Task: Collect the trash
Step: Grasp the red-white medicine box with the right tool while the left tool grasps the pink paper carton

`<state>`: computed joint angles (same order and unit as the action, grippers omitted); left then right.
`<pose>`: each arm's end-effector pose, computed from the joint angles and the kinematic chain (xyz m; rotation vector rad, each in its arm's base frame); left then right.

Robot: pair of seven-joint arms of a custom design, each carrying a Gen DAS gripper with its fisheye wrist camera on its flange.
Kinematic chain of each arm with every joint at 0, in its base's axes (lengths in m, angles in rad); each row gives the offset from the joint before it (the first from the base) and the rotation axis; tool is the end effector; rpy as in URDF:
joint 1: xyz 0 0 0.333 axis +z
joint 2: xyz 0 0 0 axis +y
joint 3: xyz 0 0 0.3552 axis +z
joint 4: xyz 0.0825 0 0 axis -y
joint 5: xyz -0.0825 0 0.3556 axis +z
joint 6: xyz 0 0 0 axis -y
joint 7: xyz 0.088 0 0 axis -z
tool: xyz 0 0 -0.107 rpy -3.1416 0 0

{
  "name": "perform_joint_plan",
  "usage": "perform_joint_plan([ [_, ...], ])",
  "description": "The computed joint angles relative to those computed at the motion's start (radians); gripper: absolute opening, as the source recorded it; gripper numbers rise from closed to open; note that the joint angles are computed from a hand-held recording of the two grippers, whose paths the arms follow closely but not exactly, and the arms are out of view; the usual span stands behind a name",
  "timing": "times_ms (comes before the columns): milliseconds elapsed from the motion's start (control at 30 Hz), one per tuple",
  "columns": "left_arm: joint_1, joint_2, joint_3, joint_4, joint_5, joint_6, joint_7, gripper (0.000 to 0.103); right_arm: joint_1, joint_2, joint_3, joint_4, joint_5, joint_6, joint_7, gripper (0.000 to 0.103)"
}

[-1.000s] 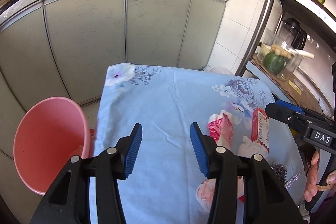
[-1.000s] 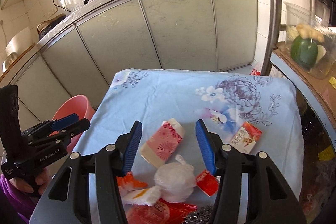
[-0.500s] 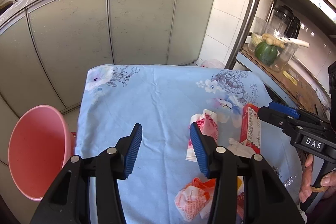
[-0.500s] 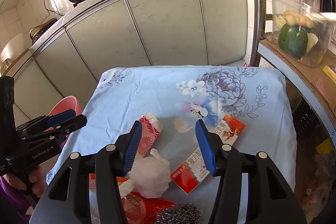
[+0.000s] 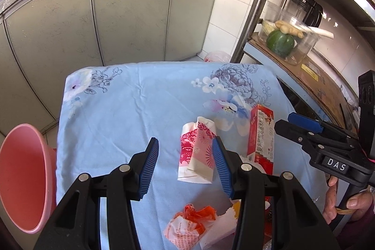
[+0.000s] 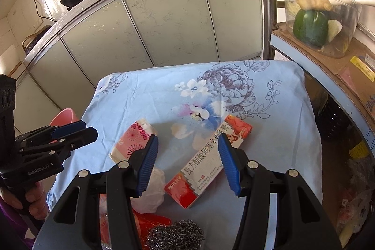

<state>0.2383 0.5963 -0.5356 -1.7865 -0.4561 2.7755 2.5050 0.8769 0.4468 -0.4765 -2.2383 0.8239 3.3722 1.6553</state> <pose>0.6803 -0.1245 0.3514 -1.2169 2.5772 -0.9628 0.5453 0.1665 0.3337 -1.3191 2.0860 -0.5566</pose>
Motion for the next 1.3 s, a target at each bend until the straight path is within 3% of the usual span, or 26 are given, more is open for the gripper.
perform_joint_plan([
  [200, -0.035, 0.010, 0.028, 0.005, 0.049, -0.005, -0.028, 0.047, -0.004, 0.000, -0.001, -0.010, 0.002, -0.006, 0.013, 0.054],
  [633, -0.047, 0.033, 0.049, 0.027, 0.118, -0.038, -0.087, 0.047, 0.054, -0.001, -0.073, -0.047, 0.017, -0.018, 0.046, 0.054],
  [833, -0.054, 0.043, 0.050, 0.038, 0.124, -0.083, -0.083, 0.047, 0.040, 0.002, -0.066, -0.054, -0.011, -0.039, 0.083, 0.054],
  [967, -0.076, 0.052, 0.057, 0.041, 0.138, -0.058, -0.070, 0.047, 0.028, 0.003, -0.059, -0.056, -0.051, -0.052, 0.122, 0.054],
  [1100, -0.106, 0.075, 0.083, 0.074, 0.173, -0.082, -0.118, 0.043, -0.012, -0.005, -0.025, -0.065, -0.089, -0.057, 0.162, 0.054],
  [1133, -0.102, 0.080, 0.079, 0.080, 0.173, -0.093, -0.118, 0.041, -0.042, -0.010, 0.003, -0.067, -0.100, -0.056, 0.172, 0.054],
  [1200, -0.088, 0.086, 0.063, 0.082, 0.166, -0.107, -0.104, 0.021, -0.124, -0.021, 0.082, -0.070, -0.120, -0.052, 0.193, 0.054],
  [1300, -0.064, 0.085, 0.036, 0.064, 0.146, -0.091, -0.064, 0.012, -0.256, -0.031, 0.211, -0.070, -0.152, -0.036, 0.217, 0.054],
])
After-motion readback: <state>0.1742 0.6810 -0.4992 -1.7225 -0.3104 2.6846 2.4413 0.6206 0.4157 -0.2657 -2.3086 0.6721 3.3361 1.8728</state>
